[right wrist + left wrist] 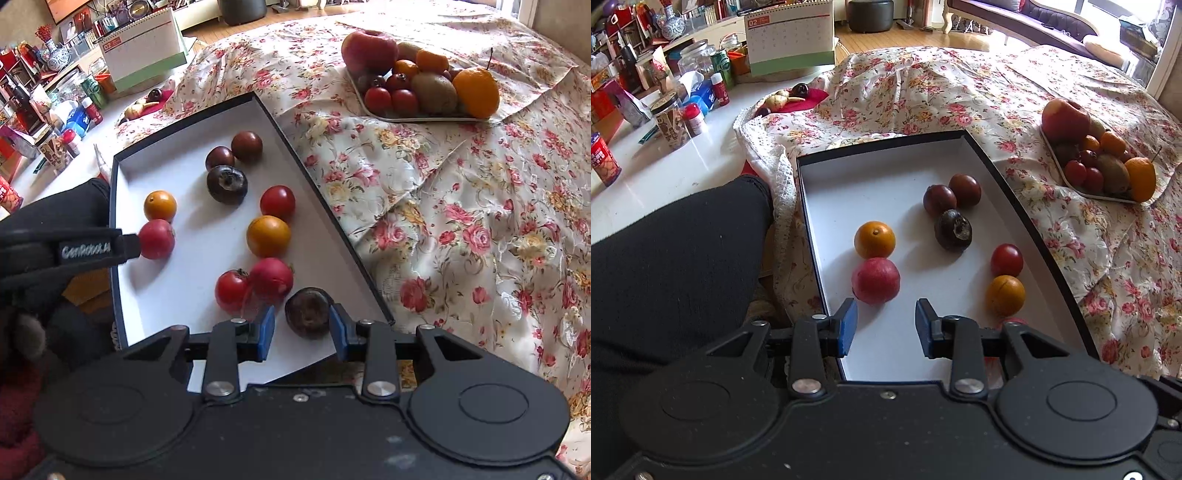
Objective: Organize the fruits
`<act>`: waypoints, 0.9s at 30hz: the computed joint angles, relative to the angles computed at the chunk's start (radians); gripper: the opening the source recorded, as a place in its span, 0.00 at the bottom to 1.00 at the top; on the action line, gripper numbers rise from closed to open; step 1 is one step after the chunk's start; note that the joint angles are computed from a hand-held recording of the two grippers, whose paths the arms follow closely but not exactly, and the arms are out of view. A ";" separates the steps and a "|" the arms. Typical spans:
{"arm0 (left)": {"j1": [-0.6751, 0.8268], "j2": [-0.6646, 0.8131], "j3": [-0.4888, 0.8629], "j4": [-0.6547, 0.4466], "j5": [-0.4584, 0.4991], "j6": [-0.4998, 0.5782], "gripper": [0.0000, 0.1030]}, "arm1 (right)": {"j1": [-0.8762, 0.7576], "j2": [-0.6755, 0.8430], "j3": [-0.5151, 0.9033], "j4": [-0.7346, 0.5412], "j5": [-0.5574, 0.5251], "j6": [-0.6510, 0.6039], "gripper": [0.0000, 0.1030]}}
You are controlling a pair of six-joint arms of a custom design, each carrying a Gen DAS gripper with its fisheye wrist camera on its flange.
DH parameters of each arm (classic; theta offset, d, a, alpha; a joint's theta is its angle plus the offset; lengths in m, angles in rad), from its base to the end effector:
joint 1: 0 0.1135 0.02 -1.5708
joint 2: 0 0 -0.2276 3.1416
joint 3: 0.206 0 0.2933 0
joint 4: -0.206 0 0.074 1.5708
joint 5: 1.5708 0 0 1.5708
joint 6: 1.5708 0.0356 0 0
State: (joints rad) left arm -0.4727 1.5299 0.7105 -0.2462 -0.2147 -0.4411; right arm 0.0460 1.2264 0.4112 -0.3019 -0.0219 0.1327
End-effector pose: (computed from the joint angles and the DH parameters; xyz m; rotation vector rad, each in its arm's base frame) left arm 0.2734 -0.1313 0.0769 -0.0312 2.5968 -0.0446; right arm 0.2314 0.0114 0.0614 0.1098 2.6881 0.0847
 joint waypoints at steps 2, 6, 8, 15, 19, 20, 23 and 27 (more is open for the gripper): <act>-0.014 -0.020 -0.020 0.001 -0.013 -0.012 0.41 | -0.010 -0.011 -0.006 -0.001 -0.006 -0.005 0.35; -0.042 -0.050 -0.047 0.006 -0.039 -0.025 0.41 | -0.025 -0.020 -0.008 0.000 -0.006 -0.008 0.35; -0.050 -0.056 -0.054 0.010 -0.048 -0.026 0.41 | -0.024 -0.026 -0.011 0.006 0.003 -0.008 0.35; -0.048 -0.050 -0.046 0.004 -0.041 -0.037 0.41 | -0.020 -0.020 -0.009 0.009 0.002 -0.009 0.35; -0.047 -0.046 -0.043 0.002 -0.034 -0.033 0.41 | -0.016 -0.015 -0.006 0.009 0.003 -0.006 0.35; -0.048 -0.044 -0.041 0.001 -0.035 -0.033 0.41 | -0.016 -0.014 -0.006 0.009 0.004 -0.007 0.35; -0.044 -0.038 -0.038 0.002 -0.028 -0.025 0.41 | -0.018 -0.009 -0.003 0.009 0.001 -0.006 0.35; -0.043 -0.035 -0.035 0.001 -0.024 -0.021 0.41 | -0.018 -0.006 0.000 0.009 0.002 -0.006 0.35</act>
State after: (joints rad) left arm -0.5159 1.4950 0.6755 -0.2450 -0.2386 -0.4618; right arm 0.0282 1.2200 0.4110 -0.2932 -0.0204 0.1267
